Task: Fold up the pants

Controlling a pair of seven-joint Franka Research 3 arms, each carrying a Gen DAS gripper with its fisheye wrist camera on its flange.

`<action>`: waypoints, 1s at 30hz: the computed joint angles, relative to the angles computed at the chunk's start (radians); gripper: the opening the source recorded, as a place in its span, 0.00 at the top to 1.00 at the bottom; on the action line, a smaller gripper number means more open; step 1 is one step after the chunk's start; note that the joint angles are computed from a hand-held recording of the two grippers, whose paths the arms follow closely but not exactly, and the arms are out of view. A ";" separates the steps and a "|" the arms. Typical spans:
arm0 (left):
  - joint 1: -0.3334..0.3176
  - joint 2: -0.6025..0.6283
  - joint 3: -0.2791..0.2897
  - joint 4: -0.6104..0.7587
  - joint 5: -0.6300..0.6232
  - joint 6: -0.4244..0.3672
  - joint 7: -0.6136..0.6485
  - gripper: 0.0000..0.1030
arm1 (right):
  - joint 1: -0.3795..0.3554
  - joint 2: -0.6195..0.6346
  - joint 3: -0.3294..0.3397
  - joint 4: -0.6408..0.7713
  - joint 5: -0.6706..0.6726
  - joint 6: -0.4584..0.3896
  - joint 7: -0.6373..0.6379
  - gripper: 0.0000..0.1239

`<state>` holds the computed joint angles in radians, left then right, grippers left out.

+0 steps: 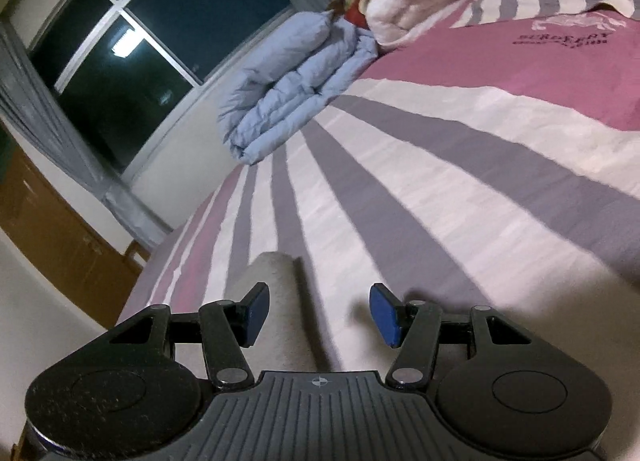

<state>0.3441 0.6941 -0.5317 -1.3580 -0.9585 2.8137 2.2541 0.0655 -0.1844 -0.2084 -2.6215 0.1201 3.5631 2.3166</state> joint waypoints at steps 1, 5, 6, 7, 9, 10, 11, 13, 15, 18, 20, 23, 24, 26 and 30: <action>-0.011 -0.025 -0.003 -0.018 0.008 0.028 0.021 0.79 | 0.006 -0.006 -0.024 -0.001 -0.026 -0.015 0.017 0.55; -0.037 -0.104 -0.059 -0.076 0.022 0.104 0.124 0.80 | 0.075 -0.024 -0.175 -0.012 -0.182 -0.017 0.128 0.55; -0.050 -0.116 -0.069 -0.084 0.026 0.112 0.140 0.80 | 0.092 -0.028 -0.216 -0.015 -0.230 -0.009 0.165 0.55; -0.079 -0.132 -0.064 -0.094 0.045 0.131 0.142 0.80 | 0.105 -0.029 -0.250 -0.015 -0.276 -0.006 0.198 0.55; -0.137 -0.149 -0.052 -0.103 0.093 0.166 0.115 0.80 | 0.141 -0.028 -0.335 -0.009 -0.387 -0.005 0.278 0.55; -0.164 -0.155 -0.056 -0.109 0.114 0.186 0.099 0.80 | 0.147 -0.023 -0.361 0.000 -0.435 -0.013 0.310 0.55; -0.188 -0.161 -0.054 -0.119 0.145 0.204 0.082 0.80 | 0.127 -0.025 -0.353 0.002 -0.439 -0.028 0.299 0.55; -0.223 -0.172 -0.072 -0.153 0.198 0.255 0.082 0.80 | 0.077 -0.037 -0.316 0.009 -0.421 -0.085 0.236 0.55; -0.276 -0.178 -0.070 -0.172 0.271 0.275 0.076 0.80 | 0.019 -0.051 -0.263 -0.003 -0.367 -0.098 0.152 0.55; -0.318 -0.177 -0.085 -0.196 0.355 0.258 0.069 0.80 | -0.039 -0.087 -0.216 -0.037 -0.322 -0.095 0.041 0.55; -0.378 -0.177 -0.052 -0.212 0.423 0.228 0.021 0.80 | -0.030 -0.105 -0.230 -0.060 -0.315 -0.080 0.000 0.54; -0.457 -0.171 0.013 -0.224 0.592 0.157 -0.098 0.70 | -0.033 -0.139 -0.230 -0.099 -0.276 -0.073 -0.050 0.54; -0.453 -0.166 -0.004 -0.236 0.624 0.141 -0.100 0.54 | -0.026 -0.151 -0.238 -0.114 -0.263 -0.074 -0.058 0.54; -0.353 -0.154 -0.144 -0.268 0.478 0.132 0.096 0.06 | -0.005 -0.167 -0.257 -0.129 -0.240 -0.080 -0.070 0.54; -0.271 -0.153 -0.232 -0.322 0.508 0.163 0.118 0.19 | -0.011 -0.197 -0.231 -0.155 -0.170 -0.088 -0.117 0.54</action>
